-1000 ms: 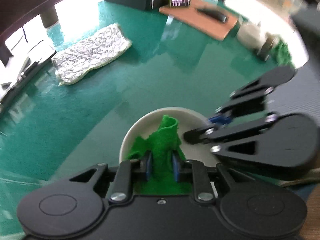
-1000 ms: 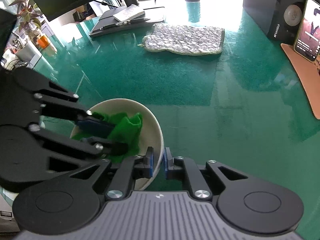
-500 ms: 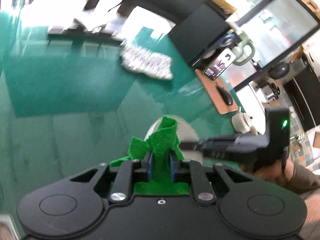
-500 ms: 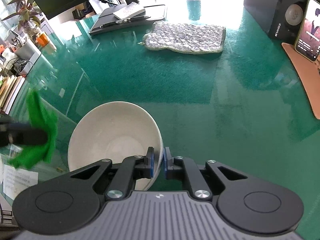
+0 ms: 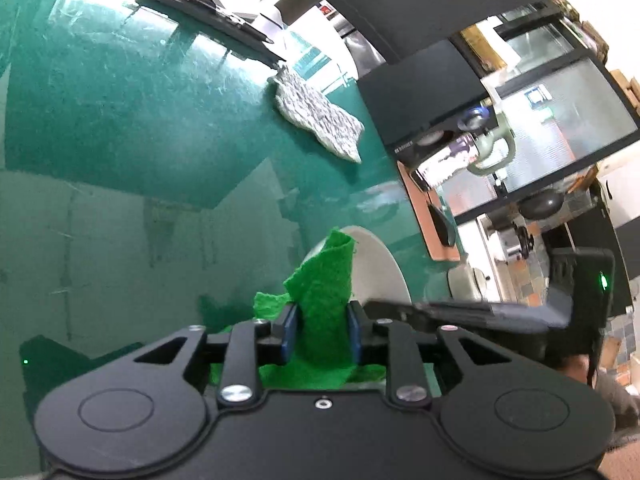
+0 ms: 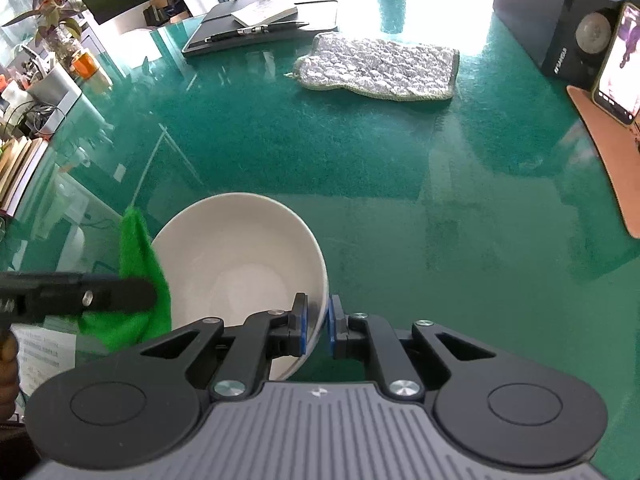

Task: Clean bowl
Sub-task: 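Tilt the bowl with the right gripper while the left gripper wipes its outer wall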

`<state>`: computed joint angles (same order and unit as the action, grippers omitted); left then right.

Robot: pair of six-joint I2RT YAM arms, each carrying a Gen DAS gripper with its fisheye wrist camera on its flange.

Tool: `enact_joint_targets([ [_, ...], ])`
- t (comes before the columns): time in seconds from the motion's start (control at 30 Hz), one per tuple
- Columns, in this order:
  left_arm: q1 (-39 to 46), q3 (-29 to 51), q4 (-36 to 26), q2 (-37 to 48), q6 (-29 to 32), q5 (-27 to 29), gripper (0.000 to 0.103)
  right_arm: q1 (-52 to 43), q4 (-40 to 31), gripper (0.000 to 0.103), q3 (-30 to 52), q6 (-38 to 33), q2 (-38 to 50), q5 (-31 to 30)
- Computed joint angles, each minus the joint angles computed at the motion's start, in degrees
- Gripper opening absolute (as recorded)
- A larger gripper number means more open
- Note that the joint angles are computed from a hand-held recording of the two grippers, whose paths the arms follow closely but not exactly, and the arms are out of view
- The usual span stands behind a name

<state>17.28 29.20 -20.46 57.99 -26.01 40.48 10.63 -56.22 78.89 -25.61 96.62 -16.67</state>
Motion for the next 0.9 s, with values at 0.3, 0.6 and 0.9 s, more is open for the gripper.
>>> enact_joint_targets([
  [0.3, 3.5, -5.6, 18.4, 5.8, -15.6, 4.7, 0.028, 0.7, -3.5, 0.010, 4.6, -2.5, 3.1, 0.8],
  [0.6, 9.2, -8.9, 2.5, -1.7, -4.7, 15.4, 0.031, 1.2, -3.3, 0.010, 4.2, -1.8, 2.8, 1.3],
  [0.9, 2.6, -2.4, 6.0, 8.2, -2.4, 7.7, 0.032, 1.5, -3.3, 0.010, 3.7, -2.8, 2.3, 1.0],
])
